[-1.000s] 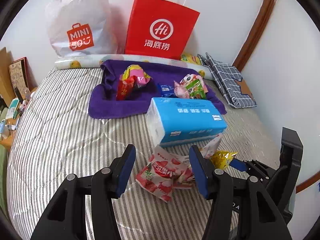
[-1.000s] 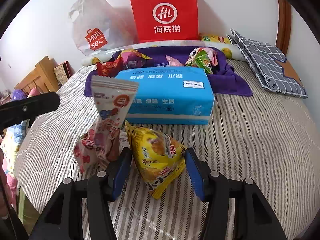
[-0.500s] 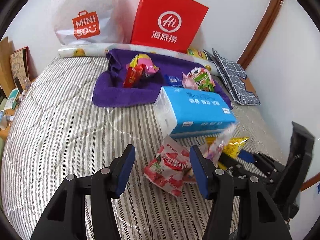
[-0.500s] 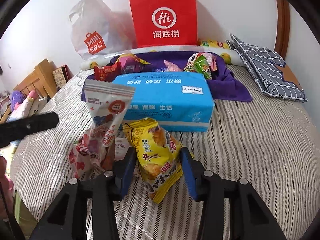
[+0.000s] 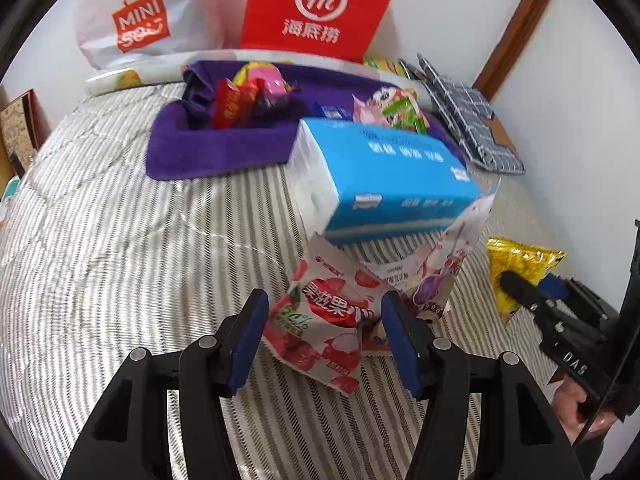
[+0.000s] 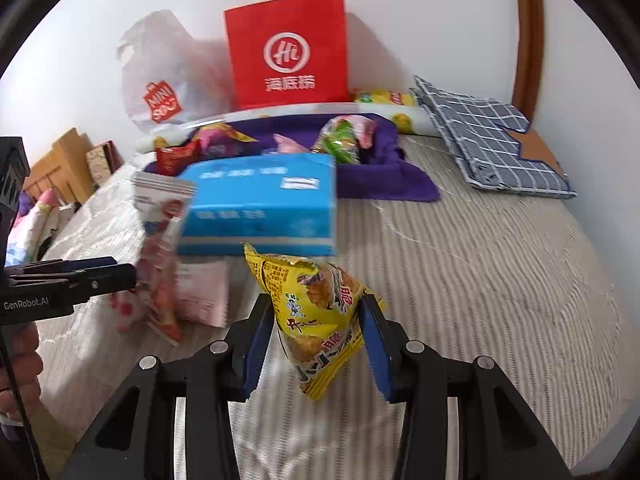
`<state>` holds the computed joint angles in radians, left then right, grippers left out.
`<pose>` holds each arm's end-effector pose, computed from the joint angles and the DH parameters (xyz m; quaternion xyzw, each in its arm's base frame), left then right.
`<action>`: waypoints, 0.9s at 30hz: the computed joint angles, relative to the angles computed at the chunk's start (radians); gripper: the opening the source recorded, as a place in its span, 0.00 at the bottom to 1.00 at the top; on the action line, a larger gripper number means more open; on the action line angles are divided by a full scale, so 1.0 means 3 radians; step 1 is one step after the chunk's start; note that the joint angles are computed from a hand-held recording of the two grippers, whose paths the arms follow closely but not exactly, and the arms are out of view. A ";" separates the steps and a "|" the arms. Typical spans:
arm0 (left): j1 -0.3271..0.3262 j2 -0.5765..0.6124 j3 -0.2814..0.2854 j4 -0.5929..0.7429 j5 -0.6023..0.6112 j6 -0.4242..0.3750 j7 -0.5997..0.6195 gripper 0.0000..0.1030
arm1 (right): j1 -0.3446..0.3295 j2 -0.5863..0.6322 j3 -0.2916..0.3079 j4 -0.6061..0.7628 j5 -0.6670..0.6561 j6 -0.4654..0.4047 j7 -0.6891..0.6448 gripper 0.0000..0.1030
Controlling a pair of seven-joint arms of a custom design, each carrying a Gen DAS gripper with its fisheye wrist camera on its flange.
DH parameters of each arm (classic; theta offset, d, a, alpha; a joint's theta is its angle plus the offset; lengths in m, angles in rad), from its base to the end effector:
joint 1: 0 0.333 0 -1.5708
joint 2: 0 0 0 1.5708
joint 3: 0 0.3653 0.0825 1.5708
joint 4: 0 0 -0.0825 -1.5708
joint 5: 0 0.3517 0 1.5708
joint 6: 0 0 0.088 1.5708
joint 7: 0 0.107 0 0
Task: Organize snacks
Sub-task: 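Grasp the yellow snack bag with the right tool while the left tool approaches the pink-white packet, then grasp the red-white fruit packet with the left tool while the right tool holds the yellow bag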
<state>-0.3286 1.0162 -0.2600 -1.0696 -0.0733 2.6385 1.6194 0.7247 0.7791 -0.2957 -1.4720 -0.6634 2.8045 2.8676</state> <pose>0.7423 -0.3757 0.3216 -0.5271 0.7931 -0.3026 0.0399 0.6526 0.4012 0.3360 -0.6058 0.7040 -0.2524 0.2715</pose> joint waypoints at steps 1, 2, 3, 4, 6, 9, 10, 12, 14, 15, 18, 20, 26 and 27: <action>-0.0024 0.0022 0.0024 0.0035 0.0024 -0.0016 -0.0004 0.56 | -0.0014 -0.0012 0.0007 -0.0035 0.0011 0.0018 0.0006 0.41; -0.0064 0.0038 0.0072 0.0054 0.0070 -0.0006 -0.0017 0.57 | -0.0032 -0.0018 0.0023 -0.0057 0.0025 0.0032 -0.0009 0.41; -0.0094 0.0058 0.0105 0.0085 0.0106 -0.0014 -0.0031 0.58 | -0.0036 -0.0017 0.0028 -0.0063 0.0035 0.0034 -0.0020 0.41; -0.0111 0.0077 0.0118 0.0111 0.0130 -0.0021 -0.0038 0.58 | -0.0039 -0.0013 0.0029 -0.0068 0.0043 0.0035 -0.0032 0.41; -0.0148 0.0120 0.0162 0.0167 0.0182 -0.0014 -0.0069 0.58 | -0.0056 0.0005 0.0046 -0.0057 0.0072 0.0035 -0.0064 0.42; -0.0209 0.0135 0.0255 0.0175 0.0306 0.0009 -0.0107 0.57 | -0.0063 0.0037 0.0045 -0.0025 0.0123 0.0042 -0.0080 0.43; -0.0218 0.0131 0.0272 0.0165 0.0338 0.0024 -0.0117 0.56 | -0.0064 0.0047 0.0042 -0.0013 0.0138 0.0044 -0.0086 0.43; -0.0210 0.0089 0.0272 0.0059 0.0388 0.0134 -0.0104 0.54 | -0.0067 0.0063 0.0040 0.0011 0.0166 0.0036 -0.0108 0.43; -0.0202 0.0030 0.0296 -0.0073 0.0418 0.0266 -0.0143 0.51 | -0.0056 0.0070 0.0026 0.0025 0.0184 0.0023 -0.0114 0.43; -0.0195 0.0008 0.0304 -0.0120 0.0428 0.0314 -0.0166 0.51 | -0.0051 0.0070 0.0018 0.0027 0.0187 0.0024 -0.0114 0.43; -0.0107 -0.0054 0.0247 -0.0244 0.0396 0.0406 -0.0186 0.50 | -0.0018 0.0047 -0.0030 -0.0011 0.0162 0.0065 -0.0082 0.45; -0.0082 -0.0096 0.0272 -0.0322 0.0393 0.0495 -0.0238 0.45 | 0.0012 0.0037 -0.0076 -0.0031 0.0122 0.0094 -0.0060 0.50; -0.0033 -0.0147 0.0279 -0.0429 0.0393 0.0706 -0.0304 0.39 | -0.0053 0.0136 -0.0014 0.0100 0.0141 0.0116 -0.0193 0.55; -0.0039 -0.0127 0.0285 -0.0392 0.0403 0.0669 -0.0309 0.39 | -0.0079 0.0170 0.0016 0.0151 0.0176 0.0091 -0.0247 0.55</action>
